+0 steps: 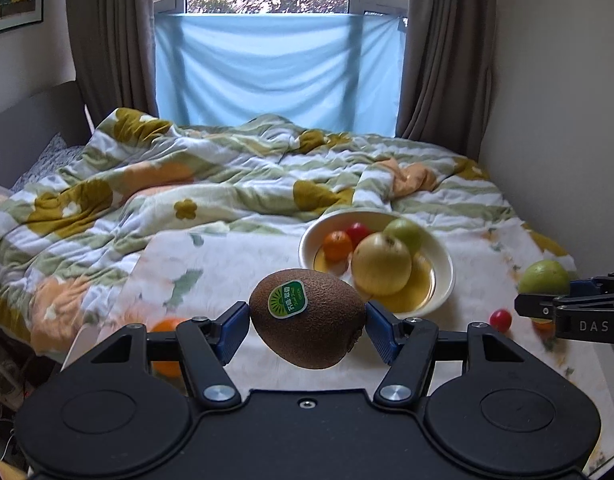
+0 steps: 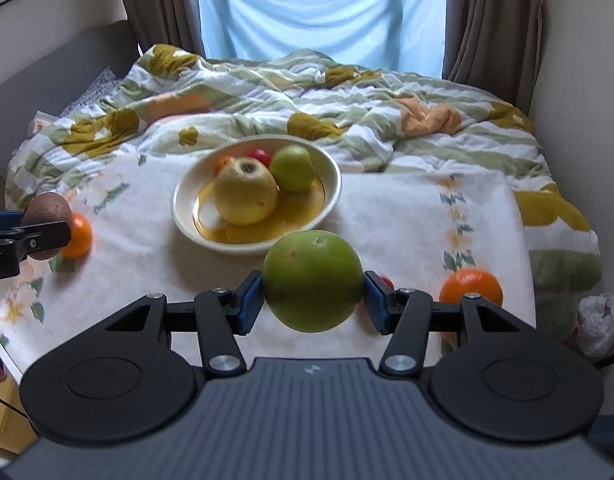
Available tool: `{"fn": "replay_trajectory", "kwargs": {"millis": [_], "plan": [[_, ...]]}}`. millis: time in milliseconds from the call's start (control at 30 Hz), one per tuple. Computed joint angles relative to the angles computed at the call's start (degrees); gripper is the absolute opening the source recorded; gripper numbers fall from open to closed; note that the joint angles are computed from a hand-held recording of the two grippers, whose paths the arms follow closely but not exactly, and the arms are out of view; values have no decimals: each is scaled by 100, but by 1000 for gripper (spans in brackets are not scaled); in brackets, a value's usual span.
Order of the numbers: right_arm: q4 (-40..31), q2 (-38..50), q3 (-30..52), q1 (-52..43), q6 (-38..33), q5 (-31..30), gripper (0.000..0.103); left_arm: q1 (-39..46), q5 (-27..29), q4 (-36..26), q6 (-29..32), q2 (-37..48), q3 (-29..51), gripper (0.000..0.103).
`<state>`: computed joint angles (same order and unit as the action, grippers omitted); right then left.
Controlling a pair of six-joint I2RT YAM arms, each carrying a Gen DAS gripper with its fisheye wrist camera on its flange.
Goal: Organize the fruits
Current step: 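Lift the kiwi with the left tool while the right tool grasps and carries the green apple to the bowl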
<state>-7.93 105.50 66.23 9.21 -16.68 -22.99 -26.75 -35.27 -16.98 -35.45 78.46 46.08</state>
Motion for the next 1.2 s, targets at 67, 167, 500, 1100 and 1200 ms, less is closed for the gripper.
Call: {"fn": "replay_trajectory", "kwargs": {"millis": [67,167,500,1100,1200], "plan": [[-72,5,150,48,104,15,68,172,153,83,236,29,106,68],[-199,62,431,160,269,110,68,476,447,258,617,136,278,68],[-467,676,1551,488,832,556,68,1565,1713,924,1751,1183,1101,68],[-1129,2253,3589,960,1785,1609,68,2683,3291,1121,3721,3342,2570,68],[-1233,2443,3815,990,1871,1710,68,2739,3429,1112,3923,3472,2653,68]]}}
